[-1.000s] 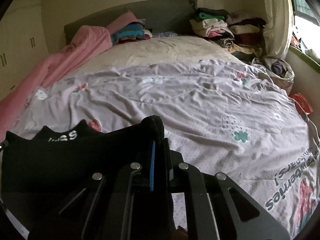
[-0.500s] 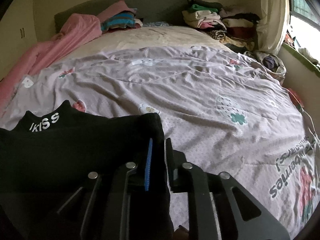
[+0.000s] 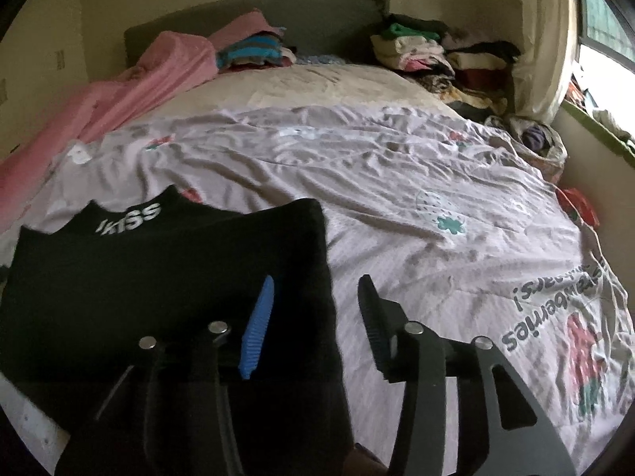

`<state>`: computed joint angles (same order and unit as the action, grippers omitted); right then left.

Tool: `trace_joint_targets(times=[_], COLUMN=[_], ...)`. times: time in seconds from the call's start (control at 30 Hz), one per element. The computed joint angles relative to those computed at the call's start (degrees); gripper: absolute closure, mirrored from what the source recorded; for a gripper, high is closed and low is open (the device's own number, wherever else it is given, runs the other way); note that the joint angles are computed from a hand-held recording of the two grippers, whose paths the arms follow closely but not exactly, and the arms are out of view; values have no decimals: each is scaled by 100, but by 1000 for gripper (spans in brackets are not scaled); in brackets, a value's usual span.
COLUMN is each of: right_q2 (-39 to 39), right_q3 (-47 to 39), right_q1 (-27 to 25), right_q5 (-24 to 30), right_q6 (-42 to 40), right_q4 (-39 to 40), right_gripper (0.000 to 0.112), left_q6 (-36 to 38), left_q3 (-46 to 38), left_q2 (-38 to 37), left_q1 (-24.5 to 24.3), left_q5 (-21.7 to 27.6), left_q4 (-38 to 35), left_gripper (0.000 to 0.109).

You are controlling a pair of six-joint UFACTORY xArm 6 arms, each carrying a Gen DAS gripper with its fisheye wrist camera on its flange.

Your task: Fold small clothes

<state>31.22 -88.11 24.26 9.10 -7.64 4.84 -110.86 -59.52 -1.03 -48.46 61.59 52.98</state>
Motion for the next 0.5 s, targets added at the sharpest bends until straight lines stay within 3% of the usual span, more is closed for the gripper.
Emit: trace_joint_targets(times=[0.23,0.5], right_q2=[-709,-1168], right_q3=[942,1560], right_q1=[265,405], right_q5=[-228,-181], right_q6=[-1797,-2624], right_q4=[1659,2471], right_gripper=[61,56], left_q6=[-82,-171], left_q3=[-112,-156], left_q2=[-43,-30], left_q1=[-311,-549], left_q5=[321,378], left_q4=[91,56], left_gripper=[55,53])
